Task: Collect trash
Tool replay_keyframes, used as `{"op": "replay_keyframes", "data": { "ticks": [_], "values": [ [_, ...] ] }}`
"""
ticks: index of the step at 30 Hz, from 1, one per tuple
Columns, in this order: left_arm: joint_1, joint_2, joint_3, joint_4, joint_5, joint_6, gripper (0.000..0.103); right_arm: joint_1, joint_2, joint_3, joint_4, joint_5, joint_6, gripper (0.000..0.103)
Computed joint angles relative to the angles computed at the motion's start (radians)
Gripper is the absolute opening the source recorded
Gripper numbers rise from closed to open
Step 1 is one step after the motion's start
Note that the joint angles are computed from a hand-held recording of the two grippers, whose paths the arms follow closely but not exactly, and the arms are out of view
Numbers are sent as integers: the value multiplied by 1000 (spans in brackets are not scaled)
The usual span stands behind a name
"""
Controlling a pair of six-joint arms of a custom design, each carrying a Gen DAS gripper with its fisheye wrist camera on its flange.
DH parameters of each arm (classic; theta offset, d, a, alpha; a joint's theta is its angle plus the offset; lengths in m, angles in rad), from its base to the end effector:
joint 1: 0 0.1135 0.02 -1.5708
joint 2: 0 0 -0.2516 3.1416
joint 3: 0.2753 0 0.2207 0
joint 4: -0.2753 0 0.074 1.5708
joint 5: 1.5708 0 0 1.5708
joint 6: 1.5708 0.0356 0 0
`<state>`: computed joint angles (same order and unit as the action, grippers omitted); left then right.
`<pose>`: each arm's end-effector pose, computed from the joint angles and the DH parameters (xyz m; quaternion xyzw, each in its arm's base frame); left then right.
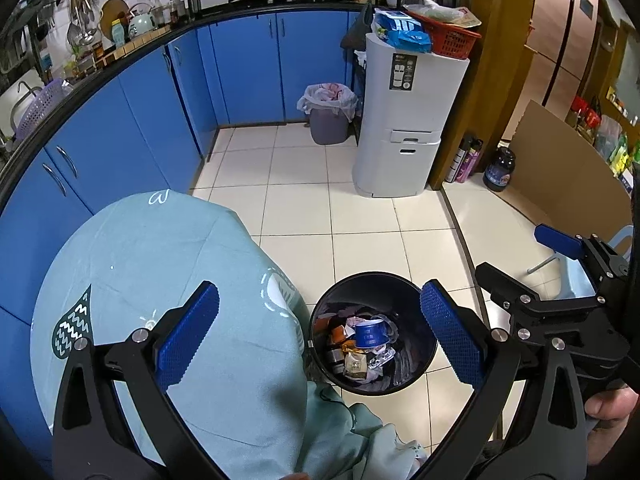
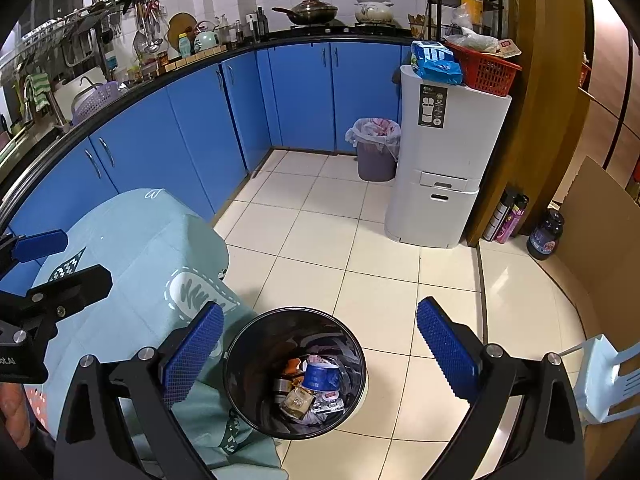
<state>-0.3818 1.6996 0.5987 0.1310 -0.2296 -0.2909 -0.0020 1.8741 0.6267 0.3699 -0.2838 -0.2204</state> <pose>0.2475 -0.0906 0.1112 0.0093 0.9495 0.0062 0.3136 0.2887 0.0094 0.0881 -0.1492 0.9203 0.0949 0.3490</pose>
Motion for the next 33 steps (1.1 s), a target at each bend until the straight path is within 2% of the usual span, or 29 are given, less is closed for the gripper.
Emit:
{"op": "replay_keyframes", "data": {
  "ticks": [5,13,33],
  "values": [
    [7,-13,-13,12,3,5,99,0,-6,-2,-4,-1,4,95],
    [-28,-21,-29,14,-81,3,99,1,-12,6,-21,-2,-6,95],
    [-55,-49,-52,40,-109,6,99,4,0,34,-54,-12,-5,95]
  ]
}}
